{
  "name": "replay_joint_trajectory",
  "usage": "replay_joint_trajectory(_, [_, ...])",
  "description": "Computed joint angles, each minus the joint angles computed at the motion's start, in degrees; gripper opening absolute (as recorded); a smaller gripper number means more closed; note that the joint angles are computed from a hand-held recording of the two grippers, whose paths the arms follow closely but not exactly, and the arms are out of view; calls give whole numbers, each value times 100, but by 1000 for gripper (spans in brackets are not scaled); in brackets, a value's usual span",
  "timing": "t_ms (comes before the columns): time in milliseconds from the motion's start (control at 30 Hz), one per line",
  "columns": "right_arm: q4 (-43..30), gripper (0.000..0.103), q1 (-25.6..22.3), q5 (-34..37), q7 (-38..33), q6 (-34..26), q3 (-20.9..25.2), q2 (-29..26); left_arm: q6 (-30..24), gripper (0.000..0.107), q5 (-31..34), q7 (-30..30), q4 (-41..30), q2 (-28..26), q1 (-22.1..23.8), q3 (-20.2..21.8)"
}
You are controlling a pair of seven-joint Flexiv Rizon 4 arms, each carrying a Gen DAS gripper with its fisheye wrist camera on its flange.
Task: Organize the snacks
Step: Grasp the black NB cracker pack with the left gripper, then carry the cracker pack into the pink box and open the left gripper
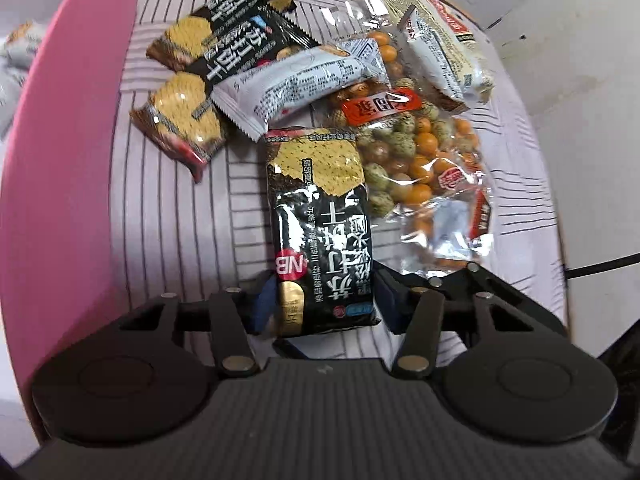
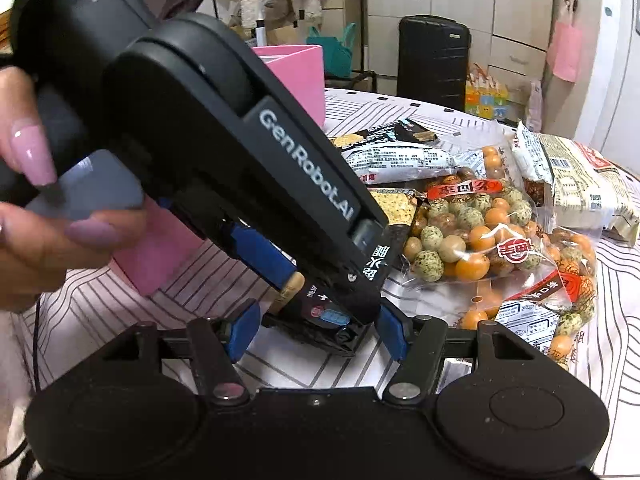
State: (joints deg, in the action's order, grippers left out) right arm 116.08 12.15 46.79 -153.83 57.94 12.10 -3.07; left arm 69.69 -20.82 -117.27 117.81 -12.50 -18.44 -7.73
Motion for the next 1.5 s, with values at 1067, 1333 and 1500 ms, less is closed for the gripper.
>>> replay_joint_trajectory(1067, [244, 66, 493, -1304, 1682, -1044, -354, 1191, -868, 51, 681, -634, -102, 814, -260, 42])
replay_joint_trajectory(1333, [52, 57, 569, -1157, 1211, -1726, -607, 1748, -819, 52, 857, -1168, 48, 1308, -314, 53])
replay_joint_trajectory(1500, [-38, 57, 608, -957, 787, -2172, -880, 2015, -909, 52, 1113, -1553, 68, 1638, -269, 23])
